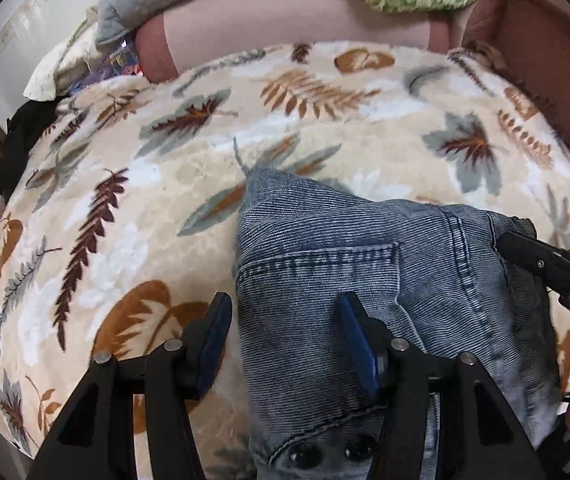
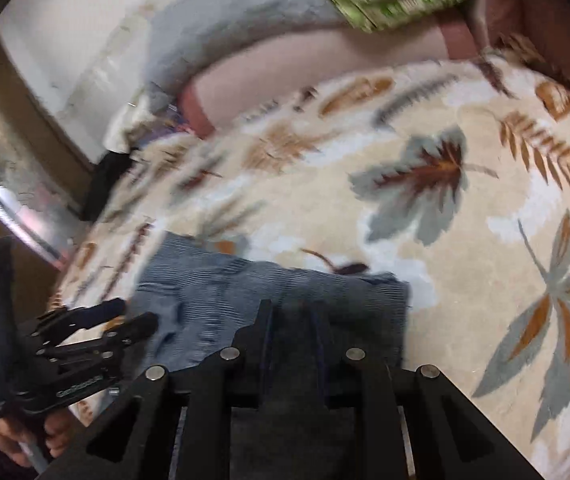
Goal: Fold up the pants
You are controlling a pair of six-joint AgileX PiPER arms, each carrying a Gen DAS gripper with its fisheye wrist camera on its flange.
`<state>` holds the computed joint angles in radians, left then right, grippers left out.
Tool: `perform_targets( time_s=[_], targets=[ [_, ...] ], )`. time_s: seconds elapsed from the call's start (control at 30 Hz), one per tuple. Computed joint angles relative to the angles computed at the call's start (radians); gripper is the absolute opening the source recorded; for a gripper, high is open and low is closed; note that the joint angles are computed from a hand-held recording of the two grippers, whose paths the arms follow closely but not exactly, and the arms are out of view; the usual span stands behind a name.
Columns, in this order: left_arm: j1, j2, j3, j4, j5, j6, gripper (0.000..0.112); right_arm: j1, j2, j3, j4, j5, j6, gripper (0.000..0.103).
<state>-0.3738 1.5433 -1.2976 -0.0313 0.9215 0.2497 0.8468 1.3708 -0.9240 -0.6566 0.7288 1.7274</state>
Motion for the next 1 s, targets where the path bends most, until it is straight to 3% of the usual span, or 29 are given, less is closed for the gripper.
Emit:
perform_targets(
  time_s=[0.13,0.27,0.53,0.7,0.83,1.0],
  targets=[
    [-0.02,0.031,0.02,0.065,-0.04,-0.061,0.073,-0.061,0.027,0.021,0.066,-0.037,-0.084,0.027],
    [0.031,0.046,-0.04,-0.007,0.053,-0.036,0.074,-0.002,-0.012,0.011,0.021,0.036,-0.028,0.028],
    [0.108,-0.265,0.152,-0.125,0.068,0.169,0.073,0.351,-0.127,0.014,-0.206,0.241,0.162,0.028],
    [0.07,-0.33,0.252,-0.072,0.058,0.159,0.073,0.427,-0.048,-0.044,-0.161,0.244,0.129,0.028],
    [0.081,-0.341,0.305,-0.059,0.032,0.144,0.073,0.417,0.04,-0.093,-0.033,0.215,0.023,0.028],
    [0.091,-0.372,0.384,-0.058,-0.024,0.153,0.074,0.443,0.051,-0.071,-0.029,0.214,0.078,0.029]
  ],
)
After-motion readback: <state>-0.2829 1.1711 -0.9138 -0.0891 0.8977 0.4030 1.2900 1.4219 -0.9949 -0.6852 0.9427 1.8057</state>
